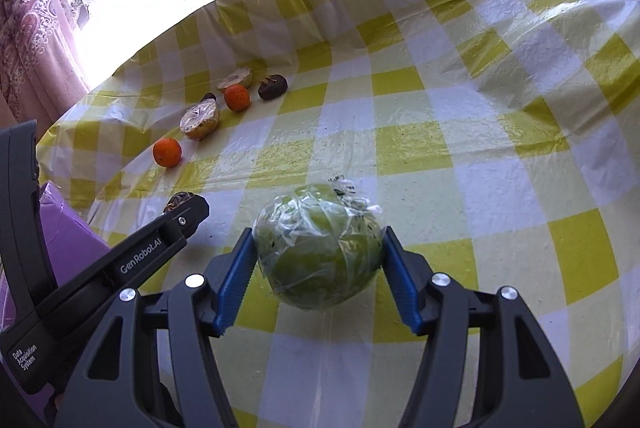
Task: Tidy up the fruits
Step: 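Lift the dark round fruit and the cabbage half off the cloth with both grippers, then carry both fruits into the purple-rimmed box and open both grippers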
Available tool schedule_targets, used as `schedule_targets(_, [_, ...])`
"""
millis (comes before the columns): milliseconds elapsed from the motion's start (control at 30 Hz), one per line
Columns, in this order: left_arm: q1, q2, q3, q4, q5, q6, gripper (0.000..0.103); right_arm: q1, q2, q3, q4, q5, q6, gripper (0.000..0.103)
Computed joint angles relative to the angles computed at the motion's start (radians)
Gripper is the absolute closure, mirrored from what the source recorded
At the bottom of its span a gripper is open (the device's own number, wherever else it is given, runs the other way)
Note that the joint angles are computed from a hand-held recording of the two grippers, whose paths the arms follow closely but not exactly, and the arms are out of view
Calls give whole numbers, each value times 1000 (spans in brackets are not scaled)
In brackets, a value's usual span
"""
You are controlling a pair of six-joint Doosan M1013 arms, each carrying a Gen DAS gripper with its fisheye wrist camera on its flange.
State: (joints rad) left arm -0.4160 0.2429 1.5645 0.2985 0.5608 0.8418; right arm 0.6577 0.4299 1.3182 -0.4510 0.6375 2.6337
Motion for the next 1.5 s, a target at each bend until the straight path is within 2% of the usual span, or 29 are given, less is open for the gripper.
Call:
schedule_targets(267, [-17, -39, 47, 67, -5, -23, 65, 2, -9, 17, -16, -19, 26, 41])
schedule_targets(567, [-48, -100, 106, 249, -14, -137, 65, 17, -41, 65, -115, -69, 138, 41])
schedule_targets(667, [-73, -137, 143, 462, -15, -304, 65, 31, -70, 118, -271, -156, 292, 41])
schedule_targets(767, [-107, -181, 194, 762, 16, -560, 65, 56, -96, 167, -553, -212, 536, 41])
schedule_targets(867, [-135, -224, 247, 1001, 78, -784, 65, 84, -111, 196, -795, -219, 758, 41])
schedule_targets(933, [-147, -252, 278, 1109, 128, -891, 65, 105, -115, 204, -927, -207, 858, 41])
schedule_targets(1033, [-155, -291, 311, 1192, 187, -978, 65, 136, -113, 191, -1017, -194, 877, 41])
schedule_targets(1100, [-150, -316, 322, 1193, 201, -990, 65, 157, -107, 172, -1048, -193, 851, 41])
schedule_targets(1300, [-154, -390, 365, 1230, 283, -1037, 65, 211, -94, 126, -1152, -252, 823, 41])
schedule_targets(1500, [-155, -444, 406, 1271, 373, -1063, 65, 250, -63, 59, -1155, -320, 734, 41])
